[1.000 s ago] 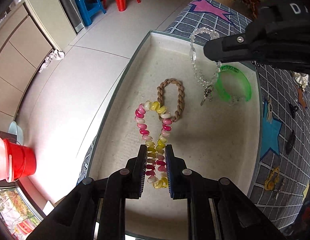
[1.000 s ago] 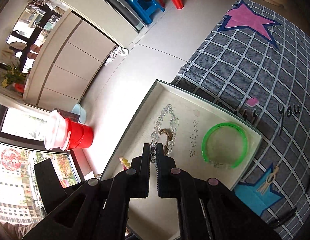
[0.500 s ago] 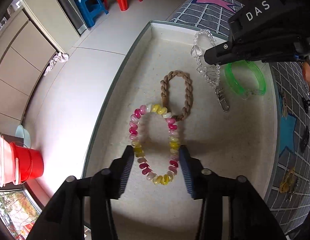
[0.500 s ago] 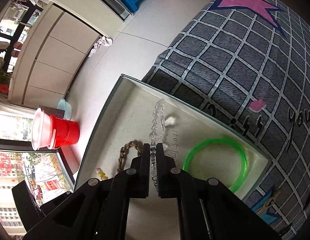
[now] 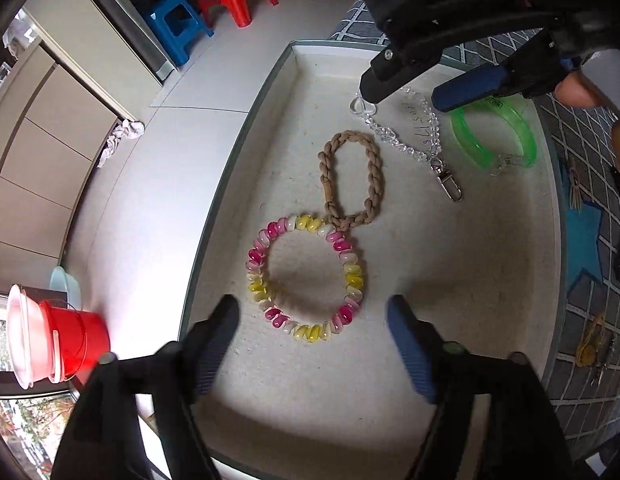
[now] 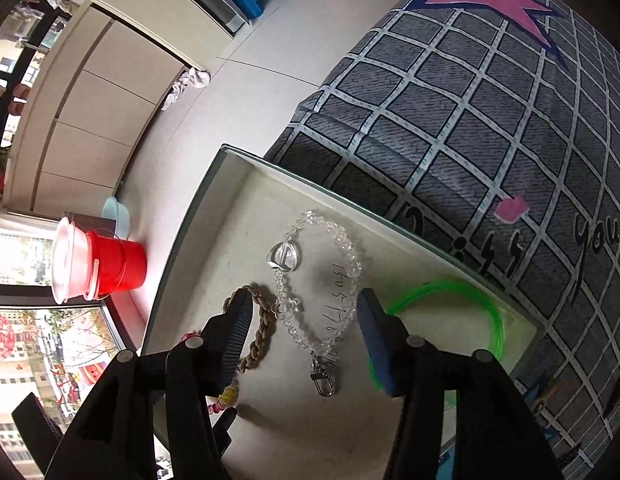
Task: Organize jewelry
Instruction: 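Carry both bracelets into the white tray and open both tools, then grasp the yellow hair tie with the left tool while the right tool grasps the black hair clip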
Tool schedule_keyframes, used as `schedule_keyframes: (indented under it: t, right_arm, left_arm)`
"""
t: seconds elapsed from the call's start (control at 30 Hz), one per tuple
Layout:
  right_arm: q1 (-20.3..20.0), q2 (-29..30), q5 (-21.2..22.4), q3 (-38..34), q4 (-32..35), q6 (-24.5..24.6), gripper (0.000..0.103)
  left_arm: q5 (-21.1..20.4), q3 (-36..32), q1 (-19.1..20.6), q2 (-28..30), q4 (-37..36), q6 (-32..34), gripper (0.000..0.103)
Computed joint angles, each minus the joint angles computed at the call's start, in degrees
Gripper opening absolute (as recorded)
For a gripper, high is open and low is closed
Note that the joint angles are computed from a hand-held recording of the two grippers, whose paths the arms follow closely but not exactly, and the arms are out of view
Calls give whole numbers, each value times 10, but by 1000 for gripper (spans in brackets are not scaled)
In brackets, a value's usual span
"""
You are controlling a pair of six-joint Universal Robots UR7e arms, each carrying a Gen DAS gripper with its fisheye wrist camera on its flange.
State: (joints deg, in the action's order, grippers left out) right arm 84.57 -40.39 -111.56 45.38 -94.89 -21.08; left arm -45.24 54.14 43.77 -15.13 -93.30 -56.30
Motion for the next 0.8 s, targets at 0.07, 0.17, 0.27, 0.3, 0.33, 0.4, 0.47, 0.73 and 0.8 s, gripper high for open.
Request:
schedule_keyframes:
  t: [0.07,0.17,0.27,0.3,0.33,0.4,0.47,0.73,0.8]
  right_arm:
    - [2,-2,9,-6,1,-2,59]
    - [5,-13,20,-8,-3,-7,65]
    - [4,-33,32,1,-13,-5,76]
    - [3,-41,35,5,-20,-3,81]
    - [1,-49,38,10,-26,0,84]
    - [-3,-67,37,21,-37,7,87]
    - [-11,-85,33,29,-42,15,87]
    - [-59,-177,7,83,-61,61,87]
    - [-74,-199,-1,98,-63,78,87]
  left_arm:
    - [15,5,-7,-3,-1,0,103]
    - [11,-6,-11,0,10,8,103]
    - [12,-13,-17,1,11,19,103]
    - [8,-13,-19,0,7,25,103]
    - [1,-17,-20,0,3,31,103]
    - [-16,-29,-19,4,-4,44,103]
    - [-28,-44,-21,10,-6,54,103]
    - [-38,-166,-36,75,18,127,103]
    - [-41,-211,-40,100,31,150,103]
